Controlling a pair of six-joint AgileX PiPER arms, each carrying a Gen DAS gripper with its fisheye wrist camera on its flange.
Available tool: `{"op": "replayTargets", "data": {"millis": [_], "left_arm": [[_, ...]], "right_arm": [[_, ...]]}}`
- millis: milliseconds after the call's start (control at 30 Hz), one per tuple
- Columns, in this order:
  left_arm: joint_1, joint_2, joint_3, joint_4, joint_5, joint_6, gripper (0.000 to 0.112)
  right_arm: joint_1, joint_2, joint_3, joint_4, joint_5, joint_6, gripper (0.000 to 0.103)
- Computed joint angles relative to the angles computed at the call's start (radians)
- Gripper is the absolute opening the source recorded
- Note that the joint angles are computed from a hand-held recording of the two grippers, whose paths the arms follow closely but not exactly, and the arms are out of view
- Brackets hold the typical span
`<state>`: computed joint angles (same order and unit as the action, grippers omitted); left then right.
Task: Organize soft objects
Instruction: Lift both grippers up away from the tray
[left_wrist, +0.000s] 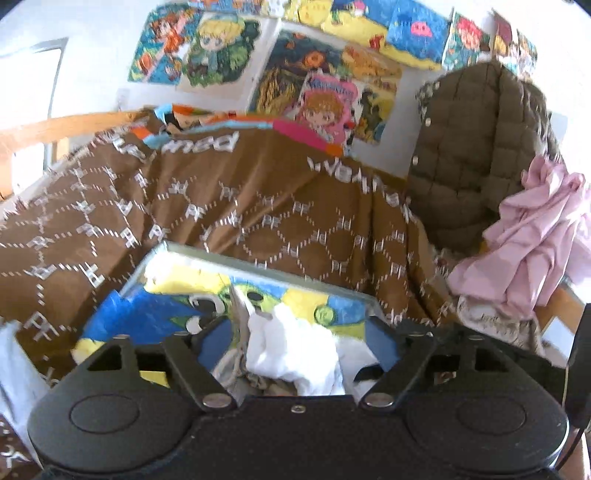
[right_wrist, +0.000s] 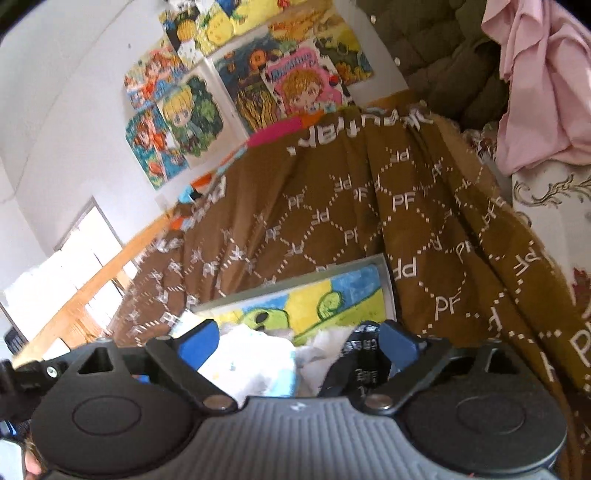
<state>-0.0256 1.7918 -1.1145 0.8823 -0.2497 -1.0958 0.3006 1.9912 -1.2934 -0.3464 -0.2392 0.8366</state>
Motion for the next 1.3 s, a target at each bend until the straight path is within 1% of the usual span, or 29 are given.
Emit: {"op": "replayTargets", "data": {"millis": [33,100,233,367,400,467,567,633,733,800,867,1000,1100,1300], "left_arm": [[0.001,-0.031,0.021,-0.040,0.001,0.034,0.090],[0.006,-0.086,0.060,-0.084,-0.006,0.071,0.093],[0.024,-0.215,0.150,-0.094,-0.032,0.090,0.097],[0.044,-0.352,0.252,-0.091,-0.058,0.106,0.101],[0.053,-0.389,0.281,-0.079,-0.067,0.098,0.101],[0.076,-0.462,0.338,-0.045,-0.091,0.073,0.102],[0.126,-0.567,0.416,0.063,-0.123,-0.012,0.102],[0.168,-0.627,0.458,0.144,-0.145,-0.077,0.102],[0.250,-0.707,0.519,0.244,-0.195,-0.172,0.102],[0.327,-0.756,0.558,0.324,-0.250,-0.249,0.102],[0.404,-0.795,0.595,0.386,-0.311,-0.293,0.102],[0.587,-0.859,0.659,0.514,-0.457,-0.354,0.102],[0.754,-0.896,0.708,0.590,-0.603,-0.365,0.102],[1.090,-0.925,0.786,0.737,-0.903,-0.369,0.102]], "right_arm": [[0.002,-0.026,0.031,0.033,-0.017,-0.030,0.101],[0.010,-0.087,0.098,0.114,-0.049,-0.116,0.103],[0.058,-0.218,0.228,0.391,-0.098,-0.421,0.103],[0.132,-0.335,0.347,0.619,-0.174,-0.668,0.103],[0.151,-0.358,0.373,0.644,-0.195,-0.703,0.103],[0.188,-0.397,0.427,0.649,-0.247,-0.730,0.103],[0.265,-0.445,0.503,0.706,-0.308,-0.806,0.103],[0.327,-0.469,0.539,0.789,-0.335,-0.900,0.103],[0.439,-0.506,0.592,0.945,-0.397,-1.048,0.103],[0.523,-0.532,0.628,1.043,-0.459,-1.138,0.103],[0.605,-0.550,0.650,1.129,-0.515,-1.210,0.103],[0.753,-0.575,0.698,1.266,-0.619,-1.290,0.103],[0.854,-0.579,0.714,1.381,-0.681,-1.359,0.103],[1.012,-0.571,0.733,1.538,-0.784,-1.402,0.103]]}}
